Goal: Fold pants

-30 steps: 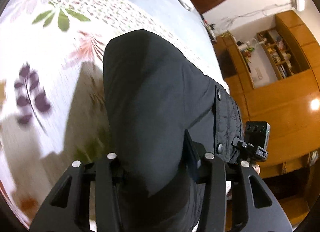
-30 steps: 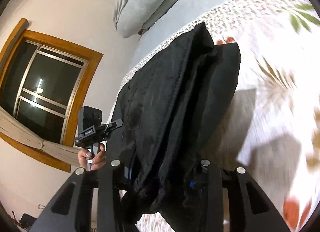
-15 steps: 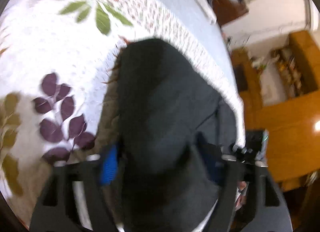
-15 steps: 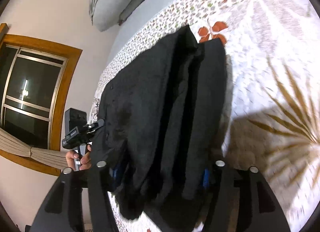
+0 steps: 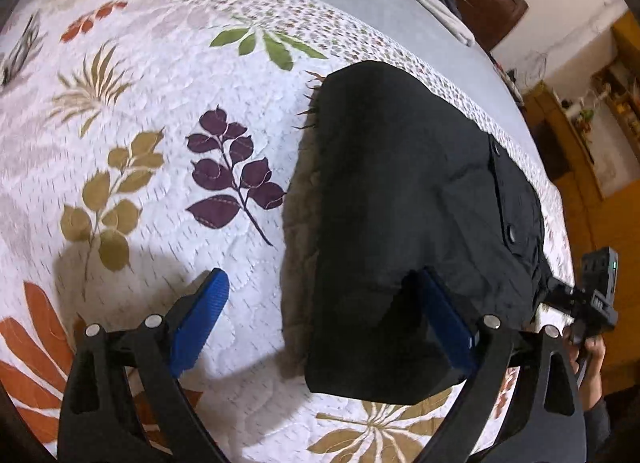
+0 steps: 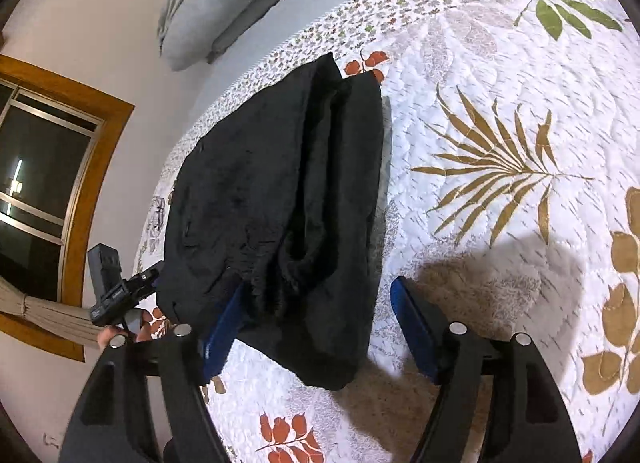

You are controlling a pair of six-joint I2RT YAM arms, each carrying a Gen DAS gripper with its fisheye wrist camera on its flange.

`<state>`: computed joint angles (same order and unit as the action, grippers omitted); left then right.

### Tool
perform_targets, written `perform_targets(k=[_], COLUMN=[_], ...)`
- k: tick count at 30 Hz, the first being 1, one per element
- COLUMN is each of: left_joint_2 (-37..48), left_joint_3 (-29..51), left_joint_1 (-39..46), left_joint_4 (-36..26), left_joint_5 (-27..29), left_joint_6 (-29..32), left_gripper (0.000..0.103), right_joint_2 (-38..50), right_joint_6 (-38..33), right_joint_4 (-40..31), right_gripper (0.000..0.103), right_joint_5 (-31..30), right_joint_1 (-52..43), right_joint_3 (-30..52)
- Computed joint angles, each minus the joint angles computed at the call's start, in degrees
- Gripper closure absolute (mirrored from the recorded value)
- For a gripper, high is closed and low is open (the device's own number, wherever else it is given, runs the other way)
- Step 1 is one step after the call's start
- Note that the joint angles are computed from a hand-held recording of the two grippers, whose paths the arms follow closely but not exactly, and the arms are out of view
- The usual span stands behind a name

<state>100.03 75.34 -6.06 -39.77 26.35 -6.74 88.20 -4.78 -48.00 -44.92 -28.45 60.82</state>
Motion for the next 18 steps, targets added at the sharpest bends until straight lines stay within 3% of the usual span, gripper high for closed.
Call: perform_targets(k=[4,6,10,15,18], left_joint_2=[-7.8,-14.6,-28.3,-45.1,-52.6], left_joint_3=[-5.3,-9.0,-15.8,-19.3,-19.1], left_joint_1=[0.7,-0.8,-3.8,-10.6,-17.4], left_joint_4=[1.2,1.7,-0.1,-7.3,-12.1], left_joint_5=[1.3,-1.2,-5.2,-13.0,-19.1], left_joint_6=[-2.3,-1.9,-0.2,-2.0,-5.5], left_gripper=[0.009,0.009,0.006,0.003,0.003], right_joint_2=[-9.6,-16.8,-32.3,-47.0,-50.0], right_joint_6=[1.2,1.3,0.4,-3.3,-13.6], right_joint_4=[-2.2,-3.8,-9.8,-24.2,-36.1], right_gripper=[0.028,0.012,0.008,0.007,0.004], right_joint_5=[0.7,1.5,1.2,1.2,-3.0], right_joint_1=[-0.6,-1.9,-5.7,-11.6,-20.6], right_joint_3=[-1.5,-3.3,-6.7,-5.0,-1.4])
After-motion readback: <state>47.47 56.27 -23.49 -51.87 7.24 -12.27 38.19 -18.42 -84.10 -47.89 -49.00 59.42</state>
